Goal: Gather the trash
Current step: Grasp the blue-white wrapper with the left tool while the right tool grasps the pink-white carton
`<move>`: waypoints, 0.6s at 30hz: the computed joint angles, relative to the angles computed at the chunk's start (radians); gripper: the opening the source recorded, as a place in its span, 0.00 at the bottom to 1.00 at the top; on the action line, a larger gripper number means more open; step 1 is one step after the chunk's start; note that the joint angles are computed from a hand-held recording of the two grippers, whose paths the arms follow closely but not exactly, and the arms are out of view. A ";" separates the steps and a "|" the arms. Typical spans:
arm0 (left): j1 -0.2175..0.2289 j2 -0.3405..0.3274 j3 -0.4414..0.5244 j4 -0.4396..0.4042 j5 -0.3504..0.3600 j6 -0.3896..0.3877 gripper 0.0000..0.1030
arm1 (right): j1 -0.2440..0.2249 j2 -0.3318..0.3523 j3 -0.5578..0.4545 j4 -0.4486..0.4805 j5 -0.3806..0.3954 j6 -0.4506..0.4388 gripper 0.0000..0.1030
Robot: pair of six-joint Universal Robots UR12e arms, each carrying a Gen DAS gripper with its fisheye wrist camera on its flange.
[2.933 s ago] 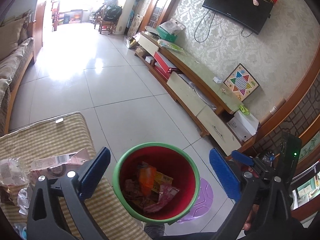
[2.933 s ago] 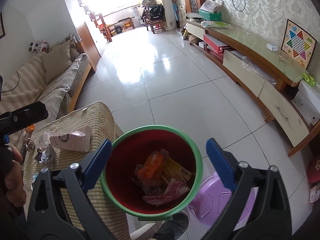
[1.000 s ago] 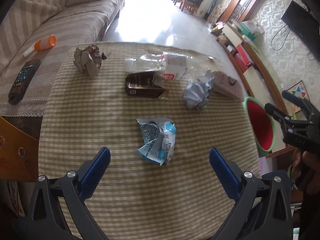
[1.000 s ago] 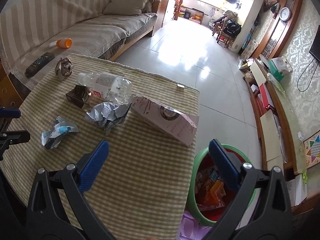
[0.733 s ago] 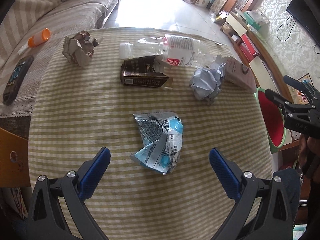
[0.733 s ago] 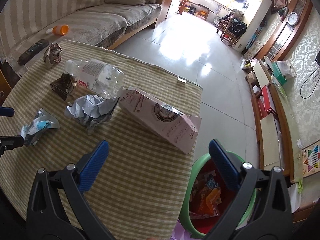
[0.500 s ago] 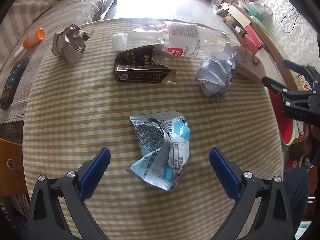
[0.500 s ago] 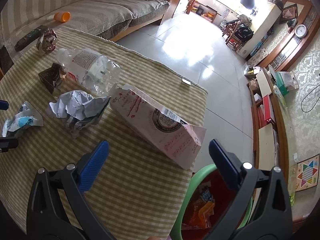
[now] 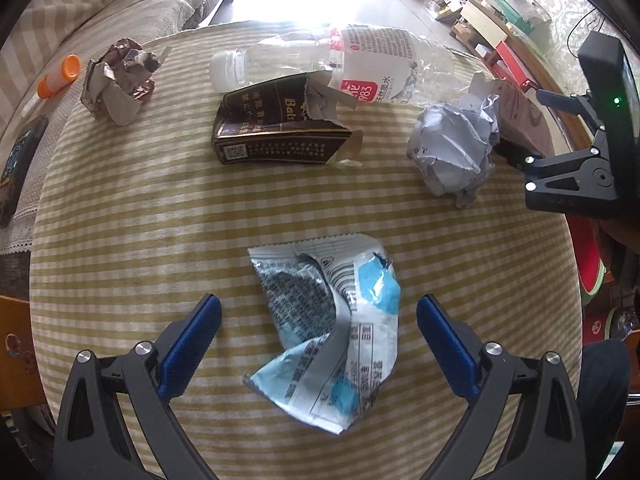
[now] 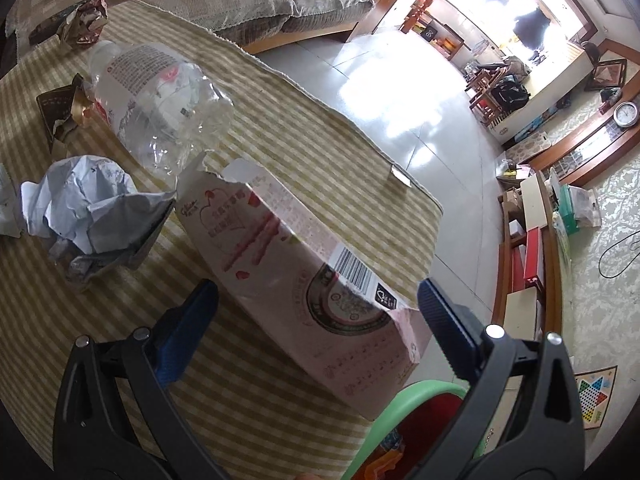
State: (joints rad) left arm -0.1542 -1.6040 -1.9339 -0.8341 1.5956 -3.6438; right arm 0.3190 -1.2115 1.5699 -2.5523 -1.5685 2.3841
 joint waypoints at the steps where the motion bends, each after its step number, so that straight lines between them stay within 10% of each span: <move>1: 0.000 -0.001 0.001 0.001 -0.001 0.000 0.86 | -0.003 -0.001 -0.003 0.019 0.016 0.005 0.95; 18: 0.013 0.014 -0.002 0.003 -0.008 0.002 0.34 | -0.016 -0.022 0.001 0.037 0.055 0.025 0.60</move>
